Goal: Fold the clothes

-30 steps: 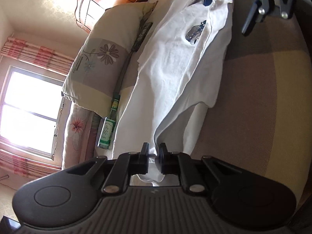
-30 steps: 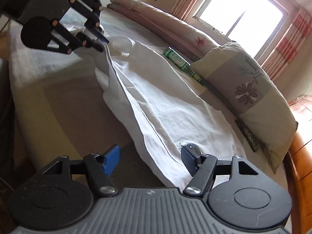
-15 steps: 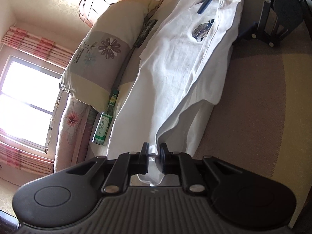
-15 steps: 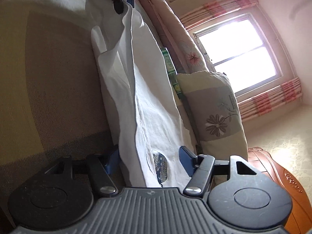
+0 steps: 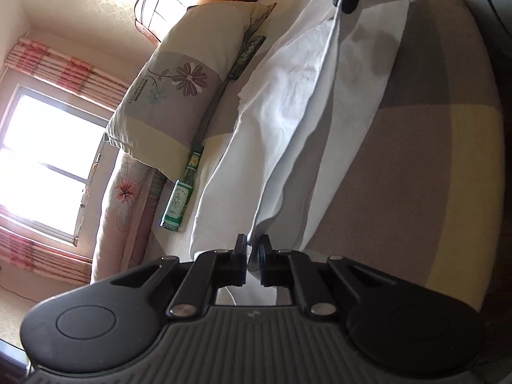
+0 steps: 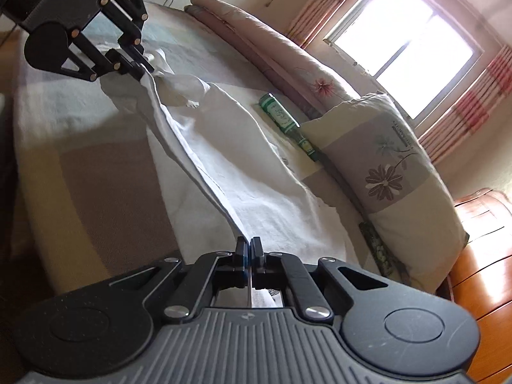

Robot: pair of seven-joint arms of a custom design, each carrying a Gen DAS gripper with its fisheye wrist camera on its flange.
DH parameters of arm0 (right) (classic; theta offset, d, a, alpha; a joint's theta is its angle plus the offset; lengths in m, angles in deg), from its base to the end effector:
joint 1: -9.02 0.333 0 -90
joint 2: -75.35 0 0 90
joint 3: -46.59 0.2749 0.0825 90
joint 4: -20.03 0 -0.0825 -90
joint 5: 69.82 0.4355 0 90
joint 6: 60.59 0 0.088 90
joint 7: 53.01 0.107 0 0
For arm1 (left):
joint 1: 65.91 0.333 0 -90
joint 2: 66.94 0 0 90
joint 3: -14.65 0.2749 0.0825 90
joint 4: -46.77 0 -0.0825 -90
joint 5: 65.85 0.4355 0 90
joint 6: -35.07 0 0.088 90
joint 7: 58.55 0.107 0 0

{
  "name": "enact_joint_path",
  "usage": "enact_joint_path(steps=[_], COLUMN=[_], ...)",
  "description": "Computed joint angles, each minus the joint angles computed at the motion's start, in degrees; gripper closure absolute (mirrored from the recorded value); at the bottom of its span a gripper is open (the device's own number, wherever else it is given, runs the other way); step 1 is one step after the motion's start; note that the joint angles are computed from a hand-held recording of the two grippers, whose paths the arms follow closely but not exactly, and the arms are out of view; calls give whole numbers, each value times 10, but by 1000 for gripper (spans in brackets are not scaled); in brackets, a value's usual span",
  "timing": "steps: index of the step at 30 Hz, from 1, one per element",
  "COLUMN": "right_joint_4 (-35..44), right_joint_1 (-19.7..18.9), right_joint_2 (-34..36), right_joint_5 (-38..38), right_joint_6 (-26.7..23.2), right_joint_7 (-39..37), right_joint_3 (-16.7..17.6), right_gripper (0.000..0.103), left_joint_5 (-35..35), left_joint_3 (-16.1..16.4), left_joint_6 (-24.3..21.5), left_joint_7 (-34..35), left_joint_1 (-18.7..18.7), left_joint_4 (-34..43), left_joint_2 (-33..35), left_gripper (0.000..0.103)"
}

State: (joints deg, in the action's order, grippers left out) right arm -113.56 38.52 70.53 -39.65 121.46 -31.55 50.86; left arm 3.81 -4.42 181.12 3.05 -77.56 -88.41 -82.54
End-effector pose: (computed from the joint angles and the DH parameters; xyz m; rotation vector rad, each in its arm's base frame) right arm 0.5084 0.2848 0.4025 -2.3521 0.3766 -0.8925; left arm 0.4652 -0.2909 0.4035 -0.6306 2.0463 -0.0881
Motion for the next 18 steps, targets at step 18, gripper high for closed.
enact_joint_path(steps=[18], right_joint_4=[-42], right_joint_1=[-68], right_joint_2=[-122], right_joint_5=[60], right_joint_6=[-298], right_joint_7=[72], right_joint_3=[-16], right_gripper=[73], left_joint_5=[-462], left_joint_3=[39], left_joint_6=[-14], left_joint_7=[219], left_joint_1=[-74], left_joint_4=[-118], left_joint_2=[-178], left_gripper=[85])
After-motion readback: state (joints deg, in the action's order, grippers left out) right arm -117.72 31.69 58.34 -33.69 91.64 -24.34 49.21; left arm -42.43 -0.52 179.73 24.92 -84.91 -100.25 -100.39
